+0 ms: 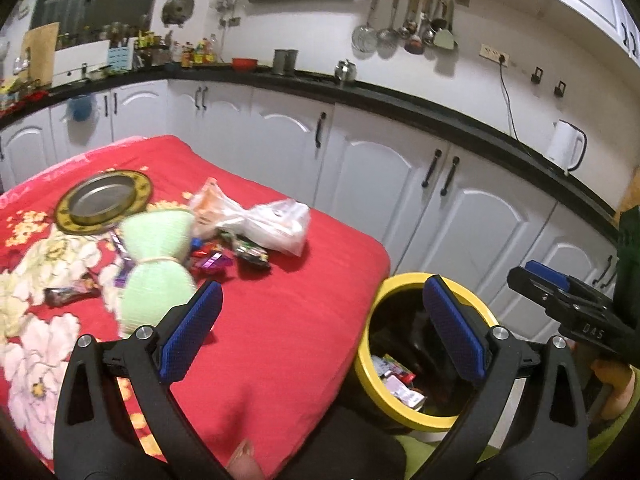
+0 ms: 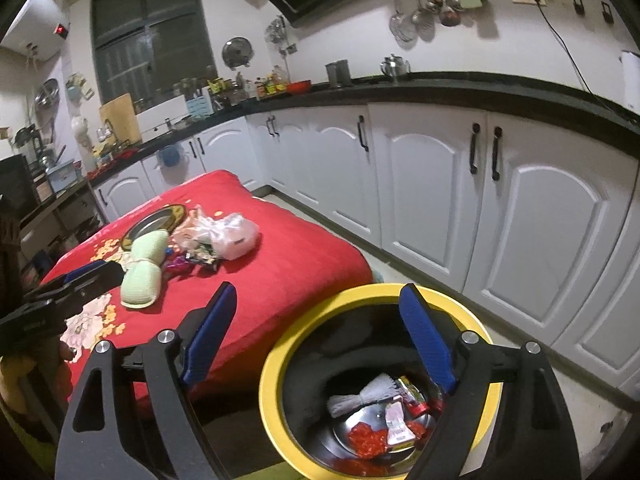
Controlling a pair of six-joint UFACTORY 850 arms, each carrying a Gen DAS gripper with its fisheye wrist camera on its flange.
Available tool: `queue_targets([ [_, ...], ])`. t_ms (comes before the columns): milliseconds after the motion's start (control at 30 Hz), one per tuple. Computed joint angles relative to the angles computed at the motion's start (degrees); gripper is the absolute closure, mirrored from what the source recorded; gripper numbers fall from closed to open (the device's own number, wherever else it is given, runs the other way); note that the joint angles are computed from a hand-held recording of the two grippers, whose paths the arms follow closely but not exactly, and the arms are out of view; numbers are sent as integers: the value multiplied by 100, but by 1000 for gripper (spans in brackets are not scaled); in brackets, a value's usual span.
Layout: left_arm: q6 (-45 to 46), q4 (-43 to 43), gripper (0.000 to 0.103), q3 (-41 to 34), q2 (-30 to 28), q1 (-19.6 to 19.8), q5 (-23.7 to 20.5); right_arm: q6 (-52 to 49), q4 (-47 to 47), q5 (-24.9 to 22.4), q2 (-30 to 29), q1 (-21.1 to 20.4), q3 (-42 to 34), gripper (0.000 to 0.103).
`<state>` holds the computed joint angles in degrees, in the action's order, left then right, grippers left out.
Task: Collect trash
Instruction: 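Move both open tools back over the table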
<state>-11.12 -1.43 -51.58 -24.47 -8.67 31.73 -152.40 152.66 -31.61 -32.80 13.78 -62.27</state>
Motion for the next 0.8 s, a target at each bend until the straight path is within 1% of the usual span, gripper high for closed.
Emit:
queue_targets([
  [267,311,-299,11,279,301,170,139,-91,-59,-20,134,218,44,22],
  [400,344,-300,11,347,369,246,186,-122,-126,10,162,329,31,21],
  [667,346,-350,11,511,509,447,302,59,-555,62,164,539,-108,21],
  [733,351,-373,11,537,528,506,300,75,-600,63,162,590,-131,13],
  [800,377,-404,11,554,539,550,297,87,-669,35,145,638,-170,12],
])
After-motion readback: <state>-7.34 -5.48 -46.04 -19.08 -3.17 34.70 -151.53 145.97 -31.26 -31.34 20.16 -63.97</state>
